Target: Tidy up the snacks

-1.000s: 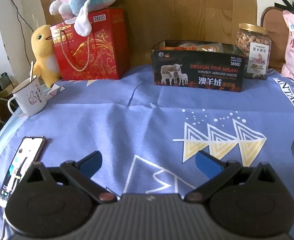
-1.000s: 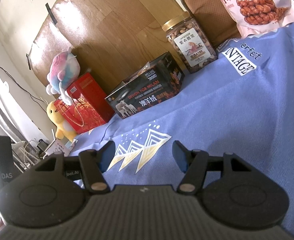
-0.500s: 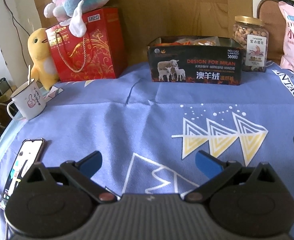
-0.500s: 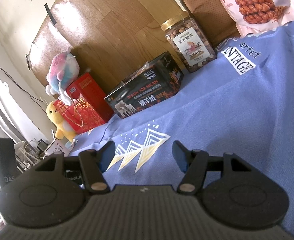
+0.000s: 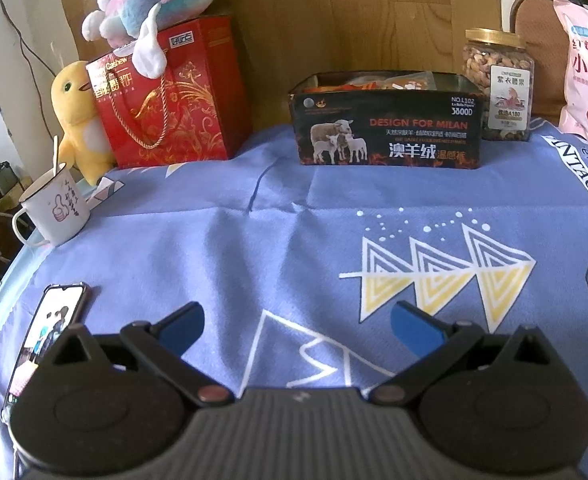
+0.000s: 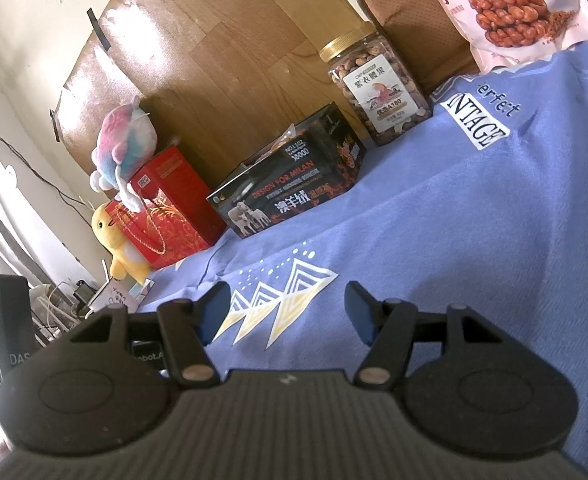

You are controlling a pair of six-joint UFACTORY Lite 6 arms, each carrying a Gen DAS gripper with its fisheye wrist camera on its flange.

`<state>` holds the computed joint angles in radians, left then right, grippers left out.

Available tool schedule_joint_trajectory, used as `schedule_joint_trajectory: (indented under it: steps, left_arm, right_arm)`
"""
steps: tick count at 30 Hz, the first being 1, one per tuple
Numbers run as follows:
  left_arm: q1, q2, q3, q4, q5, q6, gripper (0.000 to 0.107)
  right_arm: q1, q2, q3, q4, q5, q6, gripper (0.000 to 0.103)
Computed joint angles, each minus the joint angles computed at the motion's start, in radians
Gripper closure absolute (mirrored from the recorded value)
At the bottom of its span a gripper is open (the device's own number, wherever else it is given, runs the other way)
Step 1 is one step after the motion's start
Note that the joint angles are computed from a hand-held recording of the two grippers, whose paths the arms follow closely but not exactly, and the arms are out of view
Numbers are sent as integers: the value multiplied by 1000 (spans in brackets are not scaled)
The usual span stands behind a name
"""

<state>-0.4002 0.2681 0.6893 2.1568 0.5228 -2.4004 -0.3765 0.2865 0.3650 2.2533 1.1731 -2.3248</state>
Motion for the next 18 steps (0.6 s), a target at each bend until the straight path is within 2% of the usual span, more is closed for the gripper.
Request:
schedule_joint_trajectory:
  steps: [18]
  left_arm:
    - [-27, 27, 48, -46, 48, 41, 4]
  right_arm:
    - [-5, 49, 37, -5, -10, 19, 37]
